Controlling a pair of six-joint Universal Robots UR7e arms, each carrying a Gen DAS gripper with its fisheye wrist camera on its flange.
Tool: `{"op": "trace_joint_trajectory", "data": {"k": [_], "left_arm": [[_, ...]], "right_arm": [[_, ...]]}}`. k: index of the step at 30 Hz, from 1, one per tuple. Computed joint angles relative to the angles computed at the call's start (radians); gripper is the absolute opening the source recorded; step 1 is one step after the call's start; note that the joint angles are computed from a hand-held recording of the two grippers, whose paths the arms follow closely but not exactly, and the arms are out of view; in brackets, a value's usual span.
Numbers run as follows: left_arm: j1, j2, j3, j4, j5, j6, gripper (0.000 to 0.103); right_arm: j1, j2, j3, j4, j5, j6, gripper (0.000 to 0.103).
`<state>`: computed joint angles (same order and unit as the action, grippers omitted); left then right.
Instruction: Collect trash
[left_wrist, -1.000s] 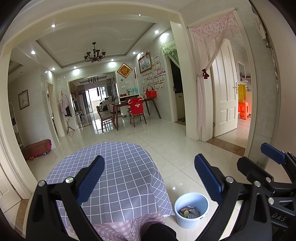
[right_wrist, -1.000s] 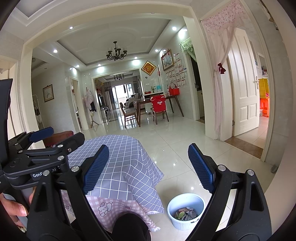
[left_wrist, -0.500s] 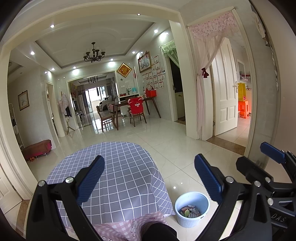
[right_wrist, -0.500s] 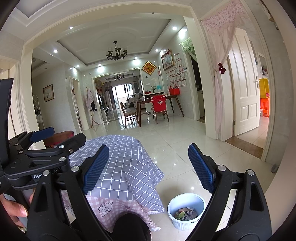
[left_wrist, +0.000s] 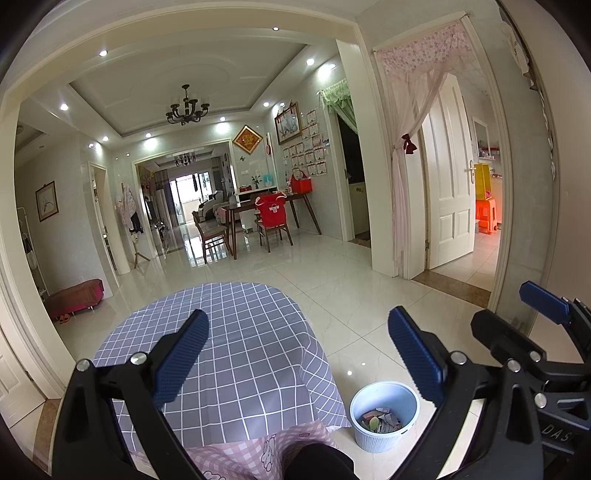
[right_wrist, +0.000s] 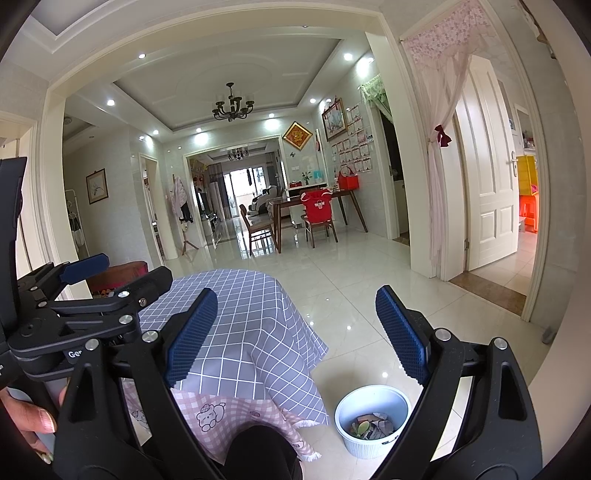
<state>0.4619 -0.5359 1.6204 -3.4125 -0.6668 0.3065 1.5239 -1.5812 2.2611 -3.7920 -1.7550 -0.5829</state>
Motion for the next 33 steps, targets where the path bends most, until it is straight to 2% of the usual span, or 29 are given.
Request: {"op": "trace_joint_trajectory", "data": {"k": [24, 31, 33], "left_arm": [[0.009, -0.007, 0.004, 0.009, -0.001, 0.006, 0.096], [0.043, -0.006, 0.020, -0.006, -0.012, 0.026, 0.096], [0.059, -0.008, 0.015, 0.010, -0.032, 0.010, 0.096]], "right_arm": [[0.008, 0.001, -0.002, 0.006, -0.008, 0.011, 0.087], [0.019, 0.042, -0.015, -0.013, -0.012, 0.027, 0.087], [0.031, 0.070, -0.031, -0.020, -0.041, 0.022, 0.087]]}}
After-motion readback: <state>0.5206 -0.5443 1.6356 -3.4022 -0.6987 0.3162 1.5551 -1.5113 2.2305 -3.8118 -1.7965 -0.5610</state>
